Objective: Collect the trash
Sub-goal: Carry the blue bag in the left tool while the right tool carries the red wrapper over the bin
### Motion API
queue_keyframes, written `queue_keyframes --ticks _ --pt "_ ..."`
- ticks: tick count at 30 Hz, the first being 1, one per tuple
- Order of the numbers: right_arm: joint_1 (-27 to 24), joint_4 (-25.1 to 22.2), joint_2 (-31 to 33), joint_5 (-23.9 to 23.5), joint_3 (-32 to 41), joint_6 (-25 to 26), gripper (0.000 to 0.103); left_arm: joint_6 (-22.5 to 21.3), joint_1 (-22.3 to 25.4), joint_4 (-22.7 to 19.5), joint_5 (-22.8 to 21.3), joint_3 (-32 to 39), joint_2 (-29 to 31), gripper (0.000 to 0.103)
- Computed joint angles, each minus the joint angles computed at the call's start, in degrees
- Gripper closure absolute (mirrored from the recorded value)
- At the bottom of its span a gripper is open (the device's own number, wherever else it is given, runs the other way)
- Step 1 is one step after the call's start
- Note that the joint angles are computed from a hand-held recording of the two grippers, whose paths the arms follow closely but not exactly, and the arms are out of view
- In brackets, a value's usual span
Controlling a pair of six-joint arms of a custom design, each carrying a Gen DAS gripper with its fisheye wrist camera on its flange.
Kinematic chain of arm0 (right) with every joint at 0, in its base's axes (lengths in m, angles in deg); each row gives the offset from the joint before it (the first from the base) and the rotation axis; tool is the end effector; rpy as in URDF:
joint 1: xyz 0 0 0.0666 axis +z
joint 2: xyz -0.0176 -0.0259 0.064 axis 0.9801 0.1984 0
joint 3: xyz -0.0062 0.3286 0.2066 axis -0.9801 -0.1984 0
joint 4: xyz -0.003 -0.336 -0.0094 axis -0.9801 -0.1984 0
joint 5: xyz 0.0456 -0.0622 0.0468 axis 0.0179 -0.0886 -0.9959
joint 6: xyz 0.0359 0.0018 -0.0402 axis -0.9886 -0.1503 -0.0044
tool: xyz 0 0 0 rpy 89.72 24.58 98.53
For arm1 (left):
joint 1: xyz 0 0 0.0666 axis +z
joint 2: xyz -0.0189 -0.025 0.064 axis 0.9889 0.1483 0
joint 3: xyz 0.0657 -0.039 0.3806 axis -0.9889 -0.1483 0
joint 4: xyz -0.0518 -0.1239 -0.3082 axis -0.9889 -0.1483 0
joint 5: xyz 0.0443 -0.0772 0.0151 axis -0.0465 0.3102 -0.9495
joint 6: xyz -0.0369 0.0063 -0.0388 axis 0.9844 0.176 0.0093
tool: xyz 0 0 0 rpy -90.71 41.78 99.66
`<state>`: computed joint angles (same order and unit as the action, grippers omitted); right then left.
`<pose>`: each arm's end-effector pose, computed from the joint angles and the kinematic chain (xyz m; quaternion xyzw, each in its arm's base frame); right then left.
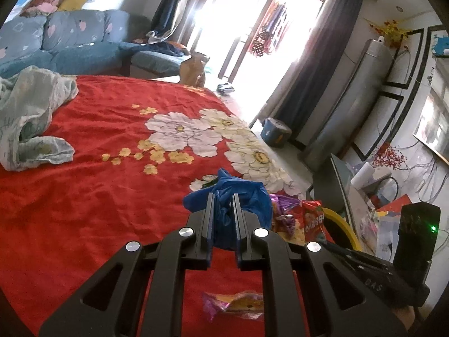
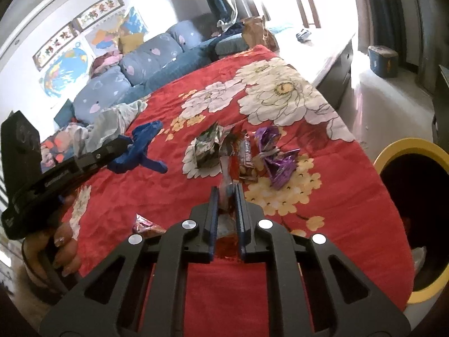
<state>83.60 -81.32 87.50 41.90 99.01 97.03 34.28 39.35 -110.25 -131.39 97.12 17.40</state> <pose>0.5760 0.0757 0.4295 -0.3256 0.8437 0.3315 0.2689 0.4397 -0.3655 0.4620 -0.2936 0.8298 -0.0559 0.4713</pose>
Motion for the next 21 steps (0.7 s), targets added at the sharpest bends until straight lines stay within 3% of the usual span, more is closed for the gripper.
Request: queue_keyframes --ticks 21 --pt "-4.41 -0.25 2.89 -1.2 7.17 -2.84 0.096 -9.47 -1.77 -2.26 0.9 15.04 7.75 0.092"
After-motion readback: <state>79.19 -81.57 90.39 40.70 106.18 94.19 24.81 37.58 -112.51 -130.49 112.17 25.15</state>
